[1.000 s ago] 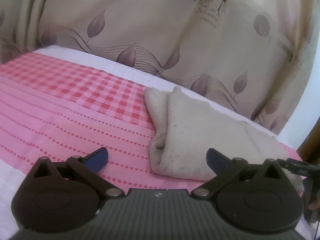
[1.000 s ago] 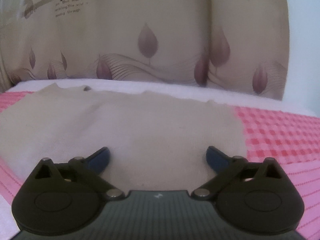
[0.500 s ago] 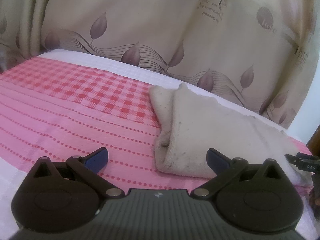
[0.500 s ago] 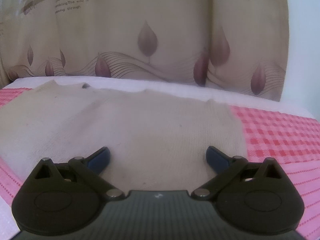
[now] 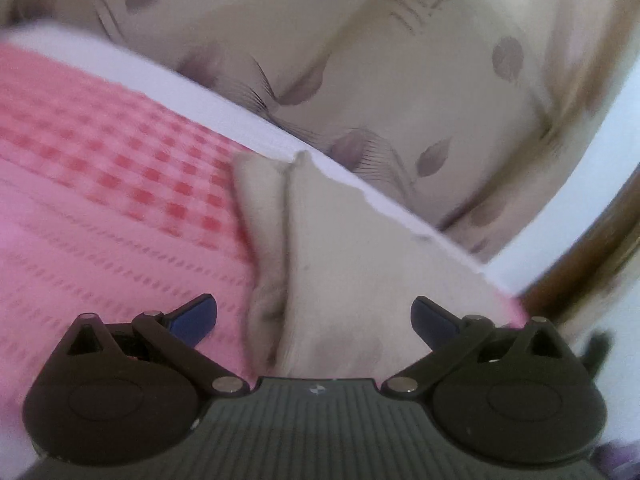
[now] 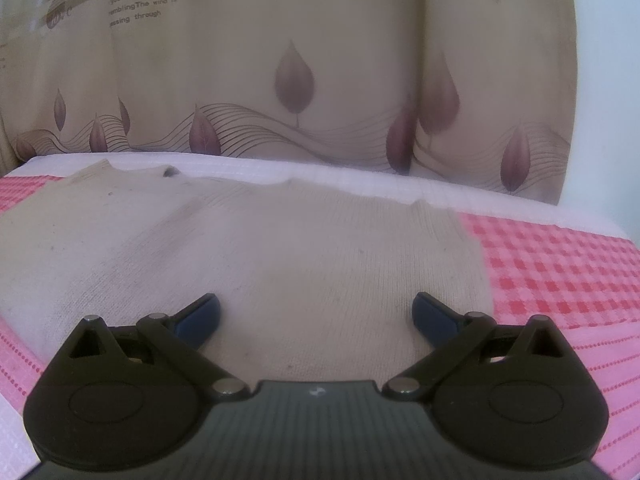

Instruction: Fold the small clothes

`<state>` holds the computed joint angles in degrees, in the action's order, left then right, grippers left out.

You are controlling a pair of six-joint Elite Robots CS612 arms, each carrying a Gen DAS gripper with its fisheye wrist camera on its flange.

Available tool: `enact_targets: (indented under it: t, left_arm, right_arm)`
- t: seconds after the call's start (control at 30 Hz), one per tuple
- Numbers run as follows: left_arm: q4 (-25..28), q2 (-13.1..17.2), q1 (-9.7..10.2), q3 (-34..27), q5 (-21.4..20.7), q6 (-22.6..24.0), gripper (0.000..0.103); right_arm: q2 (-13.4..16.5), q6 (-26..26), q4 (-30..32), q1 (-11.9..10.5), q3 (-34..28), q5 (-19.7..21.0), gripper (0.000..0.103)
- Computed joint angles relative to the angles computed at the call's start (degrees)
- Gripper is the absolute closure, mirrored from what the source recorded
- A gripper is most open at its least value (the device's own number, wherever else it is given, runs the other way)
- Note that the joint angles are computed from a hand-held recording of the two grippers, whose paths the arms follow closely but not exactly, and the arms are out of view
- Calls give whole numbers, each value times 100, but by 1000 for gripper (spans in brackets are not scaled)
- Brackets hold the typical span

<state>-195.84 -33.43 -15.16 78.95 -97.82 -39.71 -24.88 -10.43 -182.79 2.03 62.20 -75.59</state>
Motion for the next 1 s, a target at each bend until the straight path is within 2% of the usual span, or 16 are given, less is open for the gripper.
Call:
enact_targets:
  t: [0.07, 0.17, 0.23, 0.3, 0.33, 0.37, 0.43, 0.53, 0.67, 0.83, 1.0]
  left_arm:
    - [230, 145, 119, -339, -320, -146, 5]
    - [764, 324, 227, -833, -686, 147, 5]
    - [1088, 399, 245, -1085, -724, 305, 9]
    - [1357, 431, 216, -1239, -550, 481, 24]
    - [1503, 444, 197, -1294, -447, 632, 52]
    - [1694, 450, 172, -1350, -299, 767, 74]
    - [1593, 540, 193, -1430, -392, 591, 76]
    - [1476, 512, 143, -1376, -223, 139, 78]
    - [1372, 410, 43, -1372, -50, -259, 78]
    - [1795, 264, -180, -1591, 233, -324, 79]
    - [2304, 240, -465, -1938, 468, -302, 79]
  right_arm:
    - [5, 21, 11, -7, -7, 24, 0]
    - [9, 23, 4, -11, -11, 39, 0]
    - [12, 22, 0, -11, -14, 40, 0]
    - [13, 25, -2, -13, -16, 45, 0]
    - [15, 24, -8, -14, -18, 46, 0]
    - [16, 26, -10, -16, -19, 54, 0]
    - [21, 51, -32, -23, -23, 89, 0]
    - [25, 133, -42, -50, -29, 212, 0]
    - [39, 465, -329, -179, 31, 857, 0]
    - [96, 1054, -979, -351, 128, 1716, 0]
    - [74, 828, -916, -389, 171, 2219, 0]
